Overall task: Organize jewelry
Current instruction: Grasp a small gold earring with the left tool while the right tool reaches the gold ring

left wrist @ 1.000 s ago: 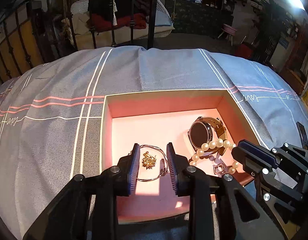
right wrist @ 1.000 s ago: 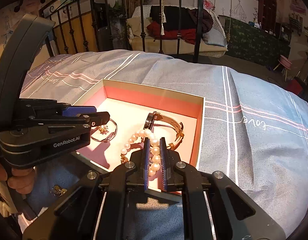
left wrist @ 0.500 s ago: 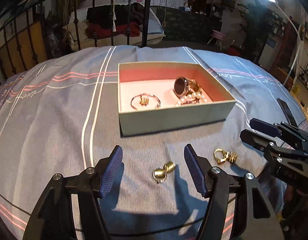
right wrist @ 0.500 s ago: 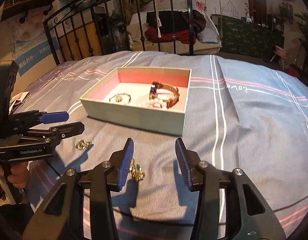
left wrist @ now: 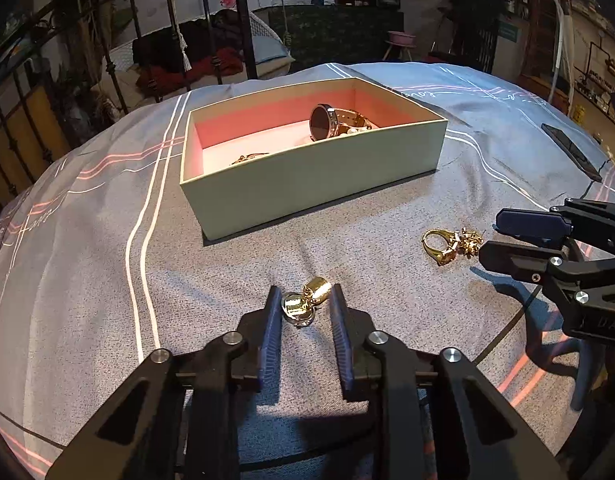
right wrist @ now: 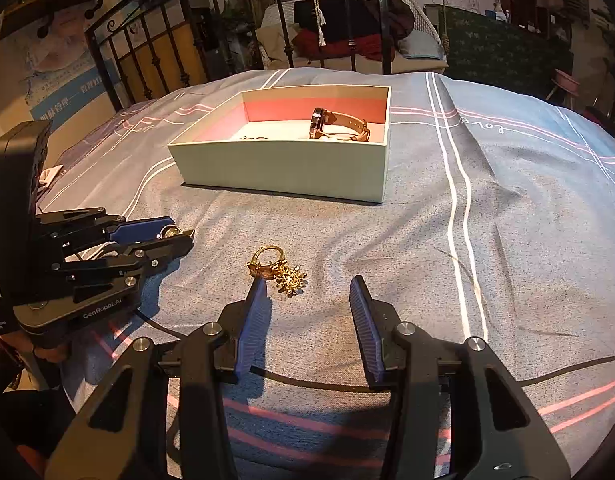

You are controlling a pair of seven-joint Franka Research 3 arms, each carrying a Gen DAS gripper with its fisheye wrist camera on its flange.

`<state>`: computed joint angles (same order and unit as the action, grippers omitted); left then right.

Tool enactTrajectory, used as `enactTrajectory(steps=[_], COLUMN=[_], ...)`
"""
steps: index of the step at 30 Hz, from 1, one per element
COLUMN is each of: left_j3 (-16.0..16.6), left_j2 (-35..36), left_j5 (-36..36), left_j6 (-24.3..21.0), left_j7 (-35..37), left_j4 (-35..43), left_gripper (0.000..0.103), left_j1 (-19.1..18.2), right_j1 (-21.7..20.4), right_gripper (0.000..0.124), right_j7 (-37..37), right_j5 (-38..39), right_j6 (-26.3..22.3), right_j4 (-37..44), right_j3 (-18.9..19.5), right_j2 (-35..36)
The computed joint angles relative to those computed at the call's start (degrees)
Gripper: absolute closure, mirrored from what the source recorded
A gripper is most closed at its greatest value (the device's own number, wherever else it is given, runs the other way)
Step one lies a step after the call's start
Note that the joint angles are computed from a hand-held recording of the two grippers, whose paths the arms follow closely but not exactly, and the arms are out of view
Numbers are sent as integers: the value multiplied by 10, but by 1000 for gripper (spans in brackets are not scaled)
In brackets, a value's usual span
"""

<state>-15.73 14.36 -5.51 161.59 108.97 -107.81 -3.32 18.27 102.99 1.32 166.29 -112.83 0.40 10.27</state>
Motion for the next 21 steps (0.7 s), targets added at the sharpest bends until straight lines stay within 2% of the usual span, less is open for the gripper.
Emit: enactTrajectory(steps=[5, 11, 16, 21], left_j3=[-18, -45, -35, -40], left_j2=[-2, -19, -26, -30], left_j5=[-42, -141, -168, -226], left_j6=[7, 23, 27, 18], left_j7=[32, 103, 111, 143], left_j4=[-4, -21, -21, -15], left_gripper=[87, 87, 86, 86], left_j1=[17, 40, 27, 29], right_j1=[1, -1, -2, -3], right_gripper=[79, 79, 79, 79], right_j7=[1, -12, -33, -53], right_j5=[-2, 8, 18, 30], right_j6=[-1, -2, -8, -13], right_j4=[1, 3, 10, 22], right_j3=[0, 6, 9, 12], right_j2=[0, 2, 8, 16])
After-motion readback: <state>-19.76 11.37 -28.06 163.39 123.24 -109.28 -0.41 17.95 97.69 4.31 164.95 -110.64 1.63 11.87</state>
